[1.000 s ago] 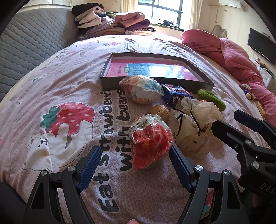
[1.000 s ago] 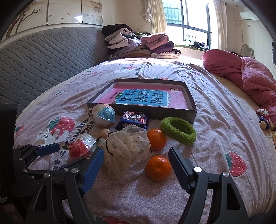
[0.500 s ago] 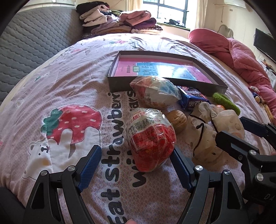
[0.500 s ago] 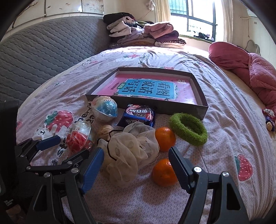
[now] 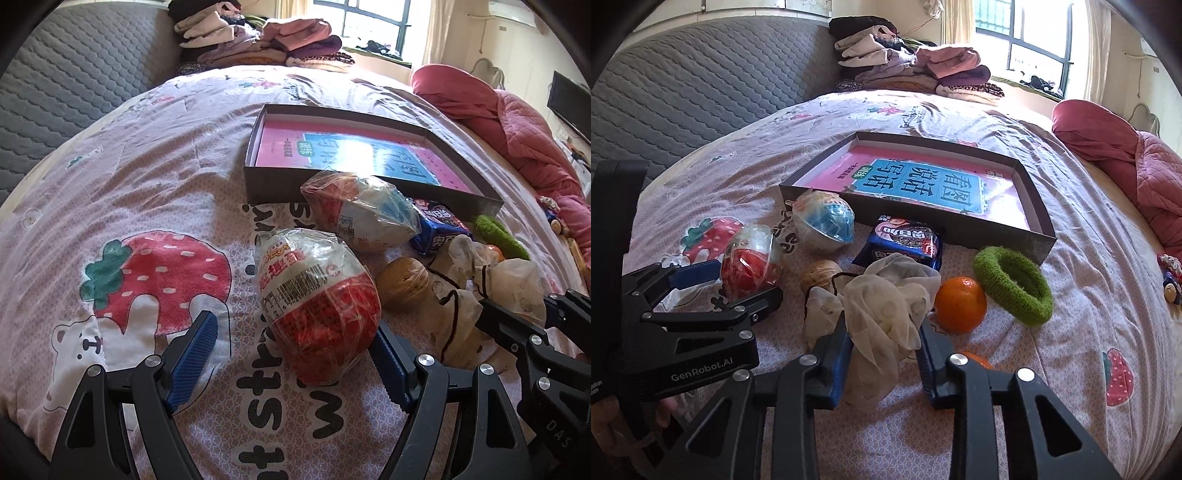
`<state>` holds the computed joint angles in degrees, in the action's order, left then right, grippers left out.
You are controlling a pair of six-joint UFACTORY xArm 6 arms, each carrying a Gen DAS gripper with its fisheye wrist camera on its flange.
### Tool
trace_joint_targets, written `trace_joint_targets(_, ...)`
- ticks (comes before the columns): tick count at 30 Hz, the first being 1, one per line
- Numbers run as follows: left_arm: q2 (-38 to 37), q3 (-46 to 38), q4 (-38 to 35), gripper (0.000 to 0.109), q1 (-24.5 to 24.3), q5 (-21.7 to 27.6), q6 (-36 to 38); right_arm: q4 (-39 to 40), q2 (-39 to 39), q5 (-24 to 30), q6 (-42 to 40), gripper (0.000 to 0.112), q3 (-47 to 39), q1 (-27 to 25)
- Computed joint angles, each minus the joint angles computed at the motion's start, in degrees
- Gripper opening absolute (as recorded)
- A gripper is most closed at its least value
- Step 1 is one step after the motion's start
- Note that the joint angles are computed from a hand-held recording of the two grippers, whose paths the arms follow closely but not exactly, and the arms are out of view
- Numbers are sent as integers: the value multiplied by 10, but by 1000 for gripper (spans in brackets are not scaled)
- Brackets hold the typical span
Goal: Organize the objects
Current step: 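Grasp the red snack bag with the left tool while the right tool grasps the cream mesh bag, then carry the red bag with the left tool while the right tool carries the mesh bag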
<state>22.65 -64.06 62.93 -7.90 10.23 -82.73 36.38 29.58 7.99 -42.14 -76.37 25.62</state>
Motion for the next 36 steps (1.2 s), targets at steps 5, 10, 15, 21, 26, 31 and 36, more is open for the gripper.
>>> trace_joint_targets(5,10,-5,7,68,18,-41,-9,43,1,4,-43,23,-3,3)
trace_joint_targets(10,15,-8,36,59,29,-66,-35,83,-2,1,-87,20,-3,8)
trace_joint_targets(15,17,-15,114,57,42,-100,-107,113,-6,1,-118,20,-2,10)
trace_joint_targets(21,8,-22,186,57,30,-84,-161,162,-16,2,-161,20,-1,11)
trace_joint_targets(26,-13,-20,257,57,15,-61,-218,191,-21,-1,-184,20,0,11)
trace_joint_targets(31,-32,-13,256,57,2,-44,-210,218,-28,-5,-205,20,1,9)
trace_joint_targets(36,-45,-6,237,57,-6,-27,-190,246,-34,-6,-226,20,-2,6)
